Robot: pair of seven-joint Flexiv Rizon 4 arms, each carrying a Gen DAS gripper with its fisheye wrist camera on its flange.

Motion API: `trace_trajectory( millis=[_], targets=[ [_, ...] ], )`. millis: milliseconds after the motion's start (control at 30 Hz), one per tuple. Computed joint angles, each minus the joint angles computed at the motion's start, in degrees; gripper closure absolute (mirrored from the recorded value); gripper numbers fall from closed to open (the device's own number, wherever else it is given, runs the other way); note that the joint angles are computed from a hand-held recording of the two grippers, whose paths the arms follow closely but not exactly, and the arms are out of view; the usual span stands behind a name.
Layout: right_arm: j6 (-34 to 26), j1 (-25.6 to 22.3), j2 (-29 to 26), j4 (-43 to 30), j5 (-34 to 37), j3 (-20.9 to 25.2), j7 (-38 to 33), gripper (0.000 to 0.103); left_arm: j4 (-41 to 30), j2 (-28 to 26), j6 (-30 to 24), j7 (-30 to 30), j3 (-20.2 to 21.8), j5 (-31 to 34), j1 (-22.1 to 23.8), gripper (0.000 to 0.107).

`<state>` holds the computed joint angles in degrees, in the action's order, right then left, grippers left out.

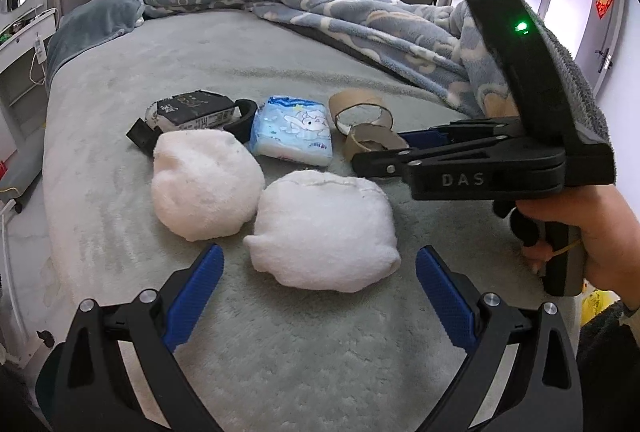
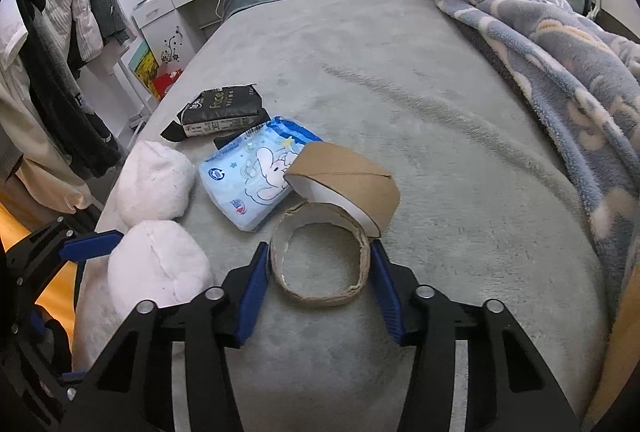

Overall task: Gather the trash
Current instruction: 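Grasp the white tissue ball with the left tool while the right tool grasps the tape roll, then carry the tissue ball with the left tool while the right tool carries the tape roll to the bin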

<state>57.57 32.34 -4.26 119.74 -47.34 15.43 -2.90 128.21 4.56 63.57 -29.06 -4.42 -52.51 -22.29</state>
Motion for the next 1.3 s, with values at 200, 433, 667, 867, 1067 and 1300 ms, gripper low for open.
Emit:
trace_trajectory(
  millis=[200,433,667,867,1067,1300],
  targets=[
    [2.98,-0.92,1.48,1.81,-0.59,0.1,1.85,0.055,0.12,-0.24,1.24,-0.18,-0.44,-0.28,-0.51,0.009],
    [3.22,-1.55,3.69,2.87,0.53,1.08,1.07,0.056,0.13,-0.58,3.23,-0.91,-1.05,-0.44,-1.54,0.012],
    [2.24,-2.49,6.09,3.85,1.02,2.07,0.74,0.056,-0.37,-1.56,5.65,-6.16,-1.36,4.66,-1.15,0.03],
    [2.52,-3.23,7.15,4.09,0.97,2.63,1.67,0.056,-0.67,-1.41,4.75,-6.39,-1.05,5.24,-0.9,0.038],
    [0.62,-2.69,6.69,1.86,0.36,3.06,1.13,0.056,-0.82,-0.05,2.07,-6.08,-0.35,3.24,-0.77,0.045],
    [-1.7,-1.16,4.88,-2.12,-0.34,2.94,-0.15,0.056,-0.71,2.44,1.41,-4.22,0.81,-0.27,-1.03,0.046]
  ],
)
